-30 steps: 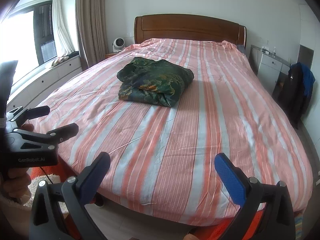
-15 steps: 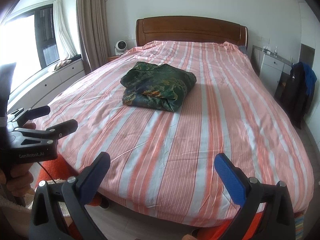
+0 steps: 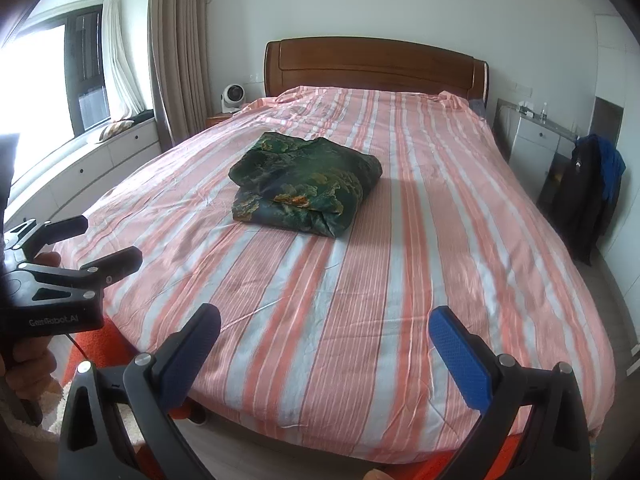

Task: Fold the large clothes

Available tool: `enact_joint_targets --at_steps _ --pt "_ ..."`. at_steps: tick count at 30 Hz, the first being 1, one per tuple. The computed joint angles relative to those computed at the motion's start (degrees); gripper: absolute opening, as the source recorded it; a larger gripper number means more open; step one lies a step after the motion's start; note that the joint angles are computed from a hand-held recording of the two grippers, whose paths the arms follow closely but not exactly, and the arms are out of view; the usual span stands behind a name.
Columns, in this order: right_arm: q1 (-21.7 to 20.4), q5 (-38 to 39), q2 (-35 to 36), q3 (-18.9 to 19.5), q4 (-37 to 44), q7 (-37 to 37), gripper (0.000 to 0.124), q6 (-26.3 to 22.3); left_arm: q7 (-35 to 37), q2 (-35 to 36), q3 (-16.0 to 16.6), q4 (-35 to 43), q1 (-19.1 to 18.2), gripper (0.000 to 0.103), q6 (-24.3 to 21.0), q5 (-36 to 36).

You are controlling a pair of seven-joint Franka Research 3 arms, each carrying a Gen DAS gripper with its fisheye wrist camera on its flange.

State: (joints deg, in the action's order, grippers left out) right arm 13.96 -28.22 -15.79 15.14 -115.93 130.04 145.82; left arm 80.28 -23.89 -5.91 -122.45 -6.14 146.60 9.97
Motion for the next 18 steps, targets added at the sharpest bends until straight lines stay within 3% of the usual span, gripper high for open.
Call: enact_joint_targets --at_steps 11,18 --pt "0.0 -5.3 0.8 0.4 1.7 3.7 0.103 -5.0 -1.9 1.2 -0.9 0.9 1.5 0.103 -0.3 2.7" --pt "0.1 -5.4 0.2 -0.1 1.5 5.1 0.103 -3.9 -0.8 0.5 -0.5 1.4 0.4 0.103 -0.2 1.9"
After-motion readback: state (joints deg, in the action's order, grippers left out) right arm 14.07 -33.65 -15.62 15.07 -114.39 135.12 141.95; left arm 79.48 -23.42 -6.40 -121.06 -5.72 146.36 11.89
